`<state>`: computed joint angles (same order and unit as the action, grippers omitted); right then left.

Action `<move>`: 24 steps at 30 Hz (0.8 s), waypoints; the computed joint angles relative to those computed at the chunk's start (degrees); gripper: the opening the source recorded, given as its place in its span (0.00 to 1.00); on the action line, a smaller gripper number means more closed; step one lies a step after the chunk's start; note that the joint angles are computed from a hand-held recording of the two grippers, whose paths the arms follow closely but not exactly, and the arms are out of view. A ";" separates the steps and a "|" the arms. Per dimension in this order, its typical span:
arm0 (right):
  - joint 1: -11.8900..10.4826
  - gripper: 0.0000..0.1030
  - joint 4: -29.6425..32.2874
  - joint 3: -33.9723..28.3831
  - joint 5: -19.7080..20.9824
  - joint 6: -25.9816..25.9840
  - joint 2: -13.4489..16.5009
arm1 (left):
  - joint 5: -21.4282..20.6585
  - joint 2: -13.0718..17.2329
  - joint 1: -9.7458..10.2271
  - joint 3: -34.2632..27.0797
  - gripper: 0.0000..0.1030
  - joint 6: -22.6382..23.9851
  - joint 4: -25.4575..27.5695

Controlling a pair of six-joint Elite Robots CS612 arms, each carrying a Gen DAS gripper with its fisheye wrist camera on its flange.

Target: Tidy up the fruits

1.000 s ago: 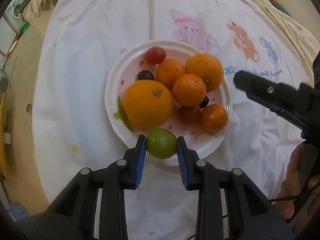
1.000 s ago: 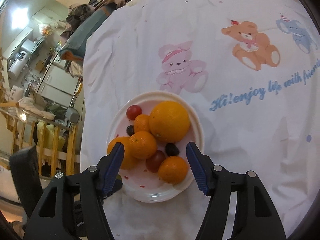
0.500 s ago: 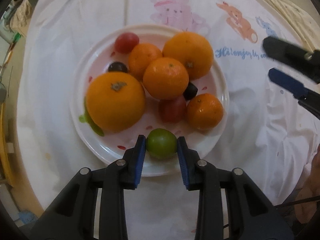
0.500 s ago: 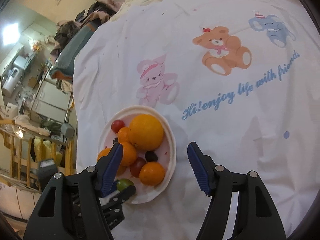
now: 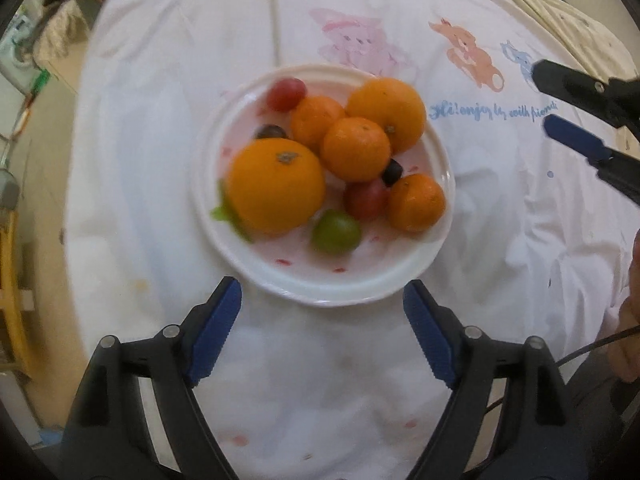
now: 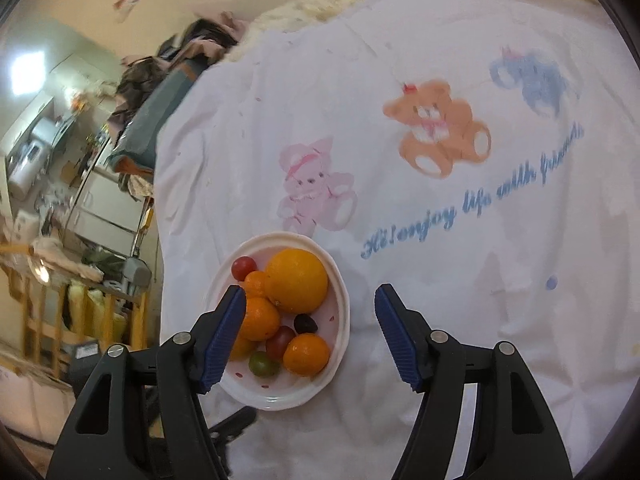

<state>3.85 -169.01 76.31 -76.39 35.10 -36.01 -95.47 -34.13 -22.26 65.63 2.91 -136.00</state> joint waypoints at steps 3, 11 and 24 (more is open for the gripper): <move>1.06 0.83 0.09 0.78 -3.02 -4.76 -1.27 | 1.72 -1.77 0.32 2.91 0.78 -0.65 -5.94; 2.89 0.85 -0.61 3.55 -7.21 -7.11 -4.13 | 4.64 -5.29 1.18 8.24 0.78 -3.25 -16.68; 6.62 0.99 -5.46 10.55 -14.57 -9.44 -8.07 | 1.36 -9.61 2.46 17.30 0.97 -4.87 -29.44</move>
